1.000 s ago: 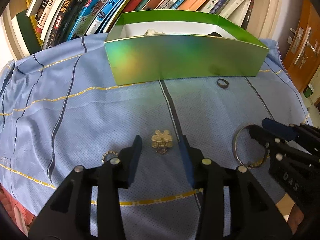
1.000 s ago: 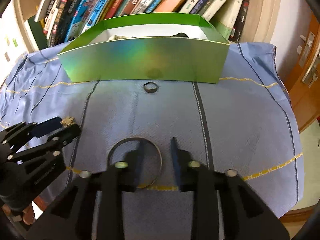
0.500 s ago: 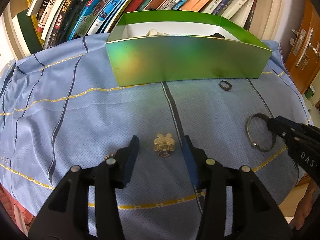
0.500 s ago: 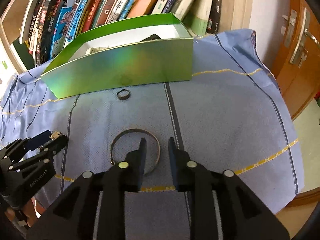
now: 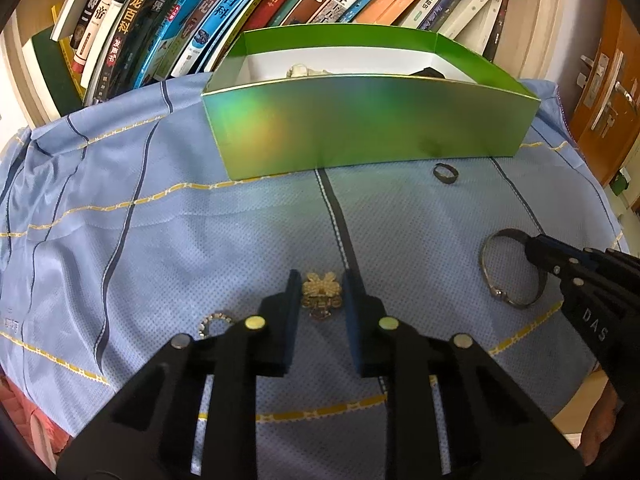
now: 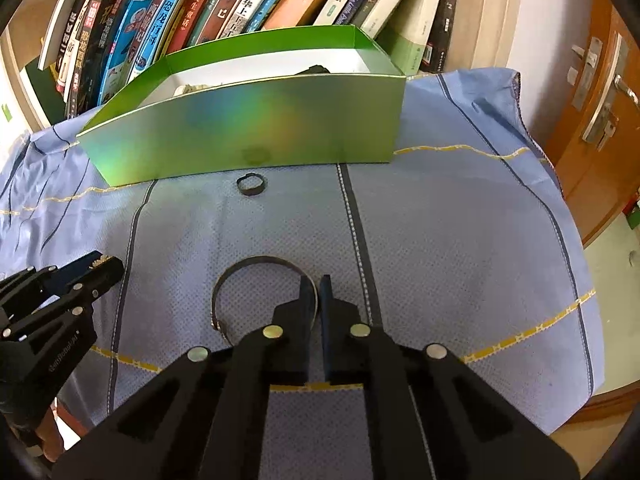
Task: Organize jewelry
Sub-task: 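Close the left tool on the gold flower charm while the right tool grasps the silver bangle, then lift the flower charm and silver bangle toward the green box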
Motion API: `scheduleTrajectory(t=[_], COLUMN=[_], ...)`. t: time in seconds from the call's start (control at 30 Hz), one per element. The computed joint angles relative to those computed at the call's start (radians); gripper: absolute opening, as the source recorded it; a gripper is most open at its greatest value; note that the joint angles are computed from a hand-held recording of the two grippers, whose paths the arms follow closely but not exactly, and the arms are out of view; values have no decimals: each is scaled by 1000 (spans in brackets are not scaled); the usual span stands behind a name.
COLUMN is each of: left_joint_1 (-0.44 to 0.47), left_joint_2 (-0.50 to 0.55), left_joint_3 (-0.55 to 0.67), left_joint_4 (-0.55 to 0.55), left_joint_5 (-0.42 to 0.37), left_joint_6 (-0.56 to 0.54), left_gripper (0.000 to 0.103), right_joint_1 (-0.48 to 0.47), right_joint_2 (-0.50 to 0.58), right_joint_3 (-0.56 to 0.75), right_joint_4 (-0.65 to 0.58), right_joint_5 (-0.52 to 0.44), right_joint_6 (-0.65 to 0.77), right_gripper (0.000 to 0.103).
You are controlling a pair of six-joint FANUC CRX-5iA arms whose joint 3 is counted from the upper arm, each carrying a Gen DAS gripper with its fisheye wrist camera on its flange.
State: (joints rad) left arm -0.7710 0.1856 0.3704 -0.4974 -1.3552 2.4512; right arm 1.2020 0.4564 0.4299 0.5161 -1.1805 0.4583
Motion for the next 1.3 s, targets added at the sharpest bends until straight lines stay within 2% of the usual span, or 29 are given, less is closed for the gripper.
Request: scheduleTrajectory(t=[0.33,0.57,0.6,0.67,0.77,0.87,0.9,0.93,0.97,1.1,1.3], left_joint_1=[-8,-3,-3,-2,-2,-2,-3,-3,-1,-2,-32], left_joint_2=[-14,-12,-12,-11,-11,-14,-15,-15,-16,-18,-31], left_joint_3=[-4,-8,-7,-7,-7,-10,-11,-11,-12,-13,6], left_joint_4=[-20,-7,-7,-6,-9,-9,-9,-9,-7,-10,-60], left_joint_5=[-14,-10,-10,-9,-10,-6,-5,-5,-3,-3,-27], left_joint_6=[18,10,10,10,10,13,14,15,16,27,53], left_gripper=[21,21,21,22,23,23,23,23,21,21,21], right_joint_1=[3,15,16,15,14,15,14,13,12,11,19], right_joint_2=[-30,3,6,9,10,5,0,-5,-10,-16,-50], right_joint_3=[-36,4,6,7,4,-5,-10,-16,-19,-21,-58], right_joint_4=[13,20,24,26,35,38,30,25,14,10,72], right_joint_5=[3,-45,-48,-47,-43,-28,-15,-9,2,7,27], right_joint_6=[-65,-5,-3,0,-1,-3,1,5,9,3,-45], right_gripper=[5,6,7,24,27,24,19,7,4,4,4])
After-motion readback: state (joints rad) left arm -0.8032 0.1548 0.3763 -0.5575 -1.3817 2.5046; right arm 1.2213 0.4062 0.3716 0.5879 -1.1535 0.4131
